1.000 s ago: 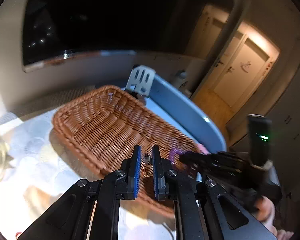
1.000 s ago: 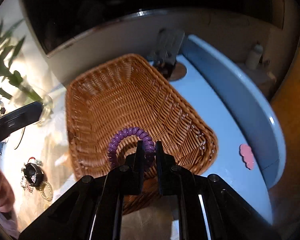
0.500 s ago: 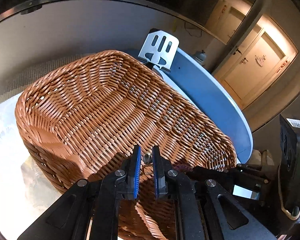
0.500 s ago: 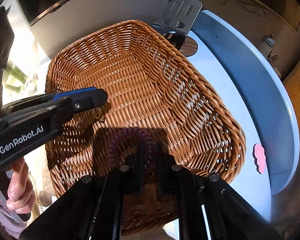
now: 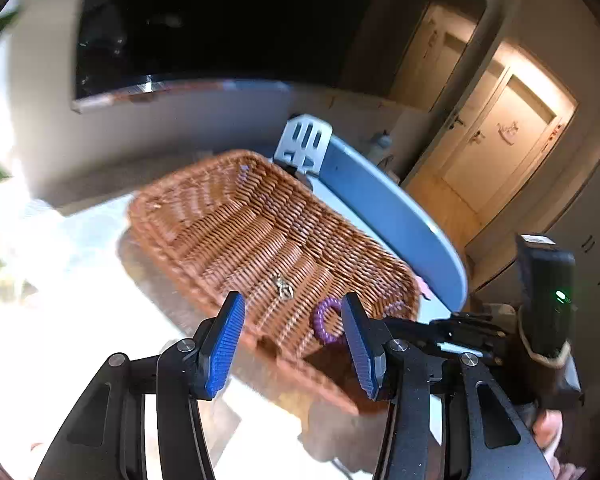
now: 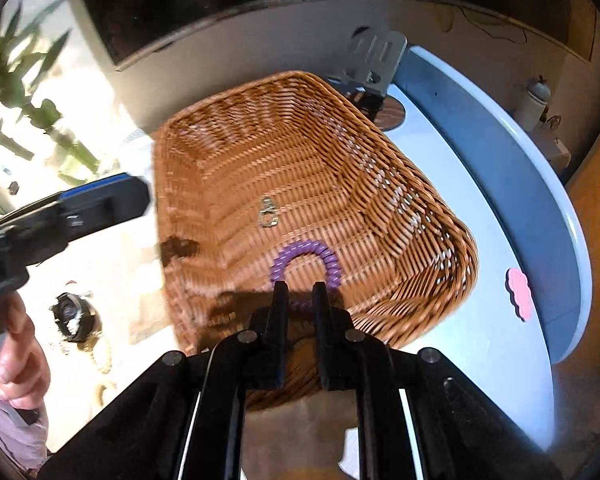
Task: Organize jewelry
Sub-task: 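Carry both items over the wicker basket and open both tools to drop them, then grasp the clear bead bracelet with left tool while right tool grasps cream coil hair tie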
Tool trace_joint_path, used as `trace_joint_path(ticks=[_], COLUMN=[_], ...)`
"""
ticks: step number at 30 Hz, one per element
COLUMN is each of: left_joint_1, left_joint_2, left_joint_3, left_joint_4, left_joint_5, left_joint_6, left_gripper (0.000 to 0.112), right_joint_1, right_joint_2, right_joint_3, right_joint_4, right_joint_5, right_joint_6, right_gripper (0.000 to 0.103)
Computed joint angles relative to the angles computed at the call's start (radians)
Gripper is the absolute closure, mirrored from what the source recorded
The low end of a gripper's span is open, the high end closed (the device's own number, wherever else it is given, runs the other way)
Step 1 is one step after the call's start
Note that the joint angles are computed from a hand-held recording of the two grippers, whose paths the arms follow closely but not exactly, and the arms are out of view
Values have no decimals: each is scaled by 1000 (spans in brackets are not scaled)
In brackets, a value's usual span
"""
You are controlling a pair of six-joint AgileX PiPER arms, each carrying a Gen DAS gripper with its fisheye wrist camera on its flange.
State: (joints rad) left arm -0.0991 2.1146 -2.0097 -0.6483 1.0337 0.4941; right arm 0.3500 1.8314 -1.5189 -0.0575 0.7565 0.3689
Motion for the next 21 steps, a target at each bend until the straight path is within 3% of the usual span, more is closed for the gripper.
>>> trace_joint_path(ticks=[6, 8, 10, 12, 16, 21], left_joint_1=[129, 184, 240, 303, 474, 656], left_joint_2=[-270, -351, -426, -494, -576, -582], left_joint_3=[315, 405, 493, 575, 714, 852], left_joint_4=[-101, -137, -162, -184, -250, -293], left_joint_5=[-57, -50, -49, -45, 26, 114], left_joint_6=[159, 221, 281, 337, 472, 614], left_gripper=[61, 60, 60, 61, 61, 61], right_joint_1=[93, 126, 165, 195, 263, 340], right_joint_2=[-161, -211, -221, -229, -200, -92], right_joint_3=[133, 196, 232, 276, 341, 364], right_joint_4=[-56, -54, -66, -30, -26, -62], right_joint_5=[-59, -120, -177, -225, -321, -442], right_joint_6=[109, 139, 182, 166, 203, 243], right_gripper=[87, 77, 61, 60, 60, 60])
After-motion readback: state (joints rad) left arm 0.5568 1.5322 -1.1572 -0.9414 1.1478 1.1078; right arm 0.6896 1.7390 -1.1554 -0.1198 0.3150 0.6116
